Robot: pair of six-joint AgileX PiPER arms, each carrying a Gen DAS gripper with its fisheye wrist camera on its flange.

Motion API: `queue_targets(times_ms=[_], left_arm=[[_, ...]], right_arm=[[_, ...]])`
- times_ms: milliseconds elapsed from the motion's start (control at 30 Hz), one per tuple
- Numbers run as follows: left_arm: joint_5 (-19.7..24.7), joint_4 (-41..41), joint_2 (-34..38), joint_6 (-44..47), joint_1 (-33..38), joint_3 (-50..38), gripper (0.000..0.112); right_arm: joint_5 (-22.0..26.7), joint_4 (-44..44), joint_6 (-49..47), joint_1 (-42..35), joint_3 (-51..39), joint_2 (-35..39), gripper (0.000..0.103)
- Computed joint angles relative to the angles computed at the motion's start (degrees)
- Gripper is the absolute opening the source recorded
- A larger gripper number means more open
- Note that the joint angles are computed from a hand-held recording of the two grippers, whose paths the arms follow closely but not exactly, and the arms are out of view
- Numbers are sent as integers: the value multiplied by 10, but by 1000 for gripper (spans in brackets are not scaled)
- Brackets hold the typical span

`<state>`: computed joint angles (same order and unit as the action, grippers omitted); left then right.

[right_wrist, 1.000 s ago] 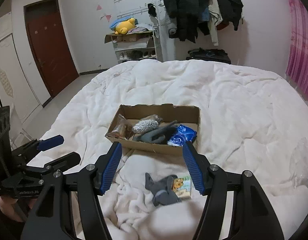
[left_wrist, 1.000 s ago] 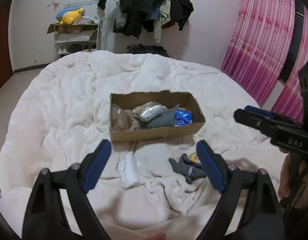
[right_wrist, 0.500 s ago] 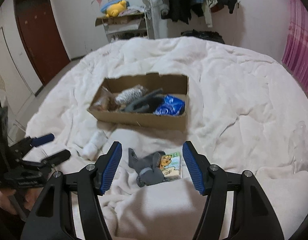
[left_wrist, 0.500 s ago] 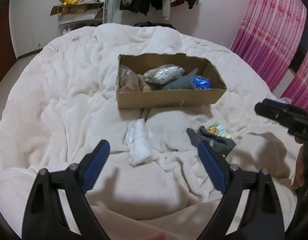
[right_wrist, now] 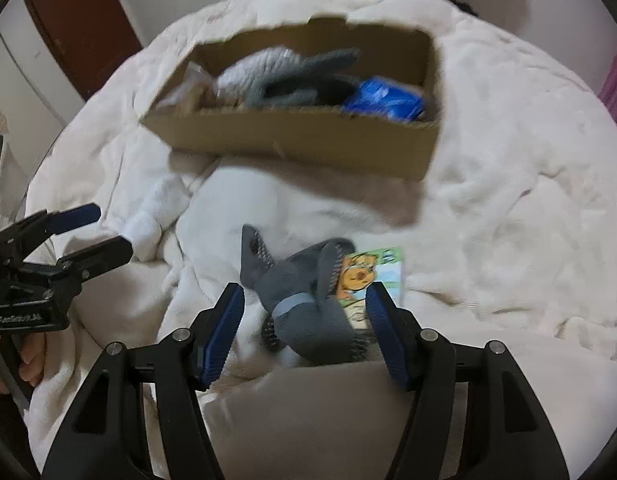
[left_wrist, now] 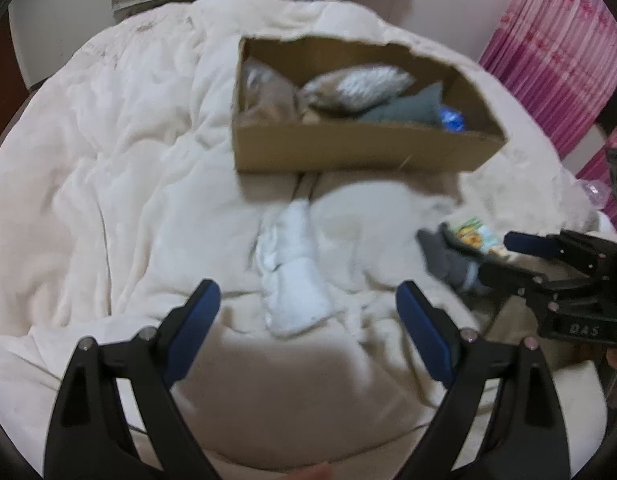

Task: Organize objects
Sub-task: 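Grasp the white sock with the left tool while the right grasps the grey socks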

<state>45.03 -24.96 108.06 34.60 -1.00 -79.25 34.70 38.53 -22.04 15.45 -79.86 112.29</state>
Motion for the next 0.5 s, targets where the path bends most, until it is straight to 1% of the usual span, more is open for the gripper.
queue_targets(times_ms=[100,267,333,367,400,433,467,500], left_arm=[[0,13,17,-11,-5,-6,91],[-22,20,37,-17,-18,-21,88],[-15,29,57,-34,-20,-42,74],[-4,31,70,-40,-20,-57,70],[4,27,76,-39,-17,-63,64],[10,20,79,-33,-15,-66,56],[14,14,80,-26,-13,-65,54],[13,11,78,-22,-13,-62,52]], right_arm=[[7,-27,24,10,-23,29,66],[51,-30,23,9,-70,74,66],[65,-50,32,18,-86,84,66],[64,-61,35,23,-88,85,66],[56,-66,35,27,-84,82,64],[52,-58,27,27,-77,79,60],[54,-39,11,24,-73,79,48],[57,-19,-5,19,-68,78,43]])
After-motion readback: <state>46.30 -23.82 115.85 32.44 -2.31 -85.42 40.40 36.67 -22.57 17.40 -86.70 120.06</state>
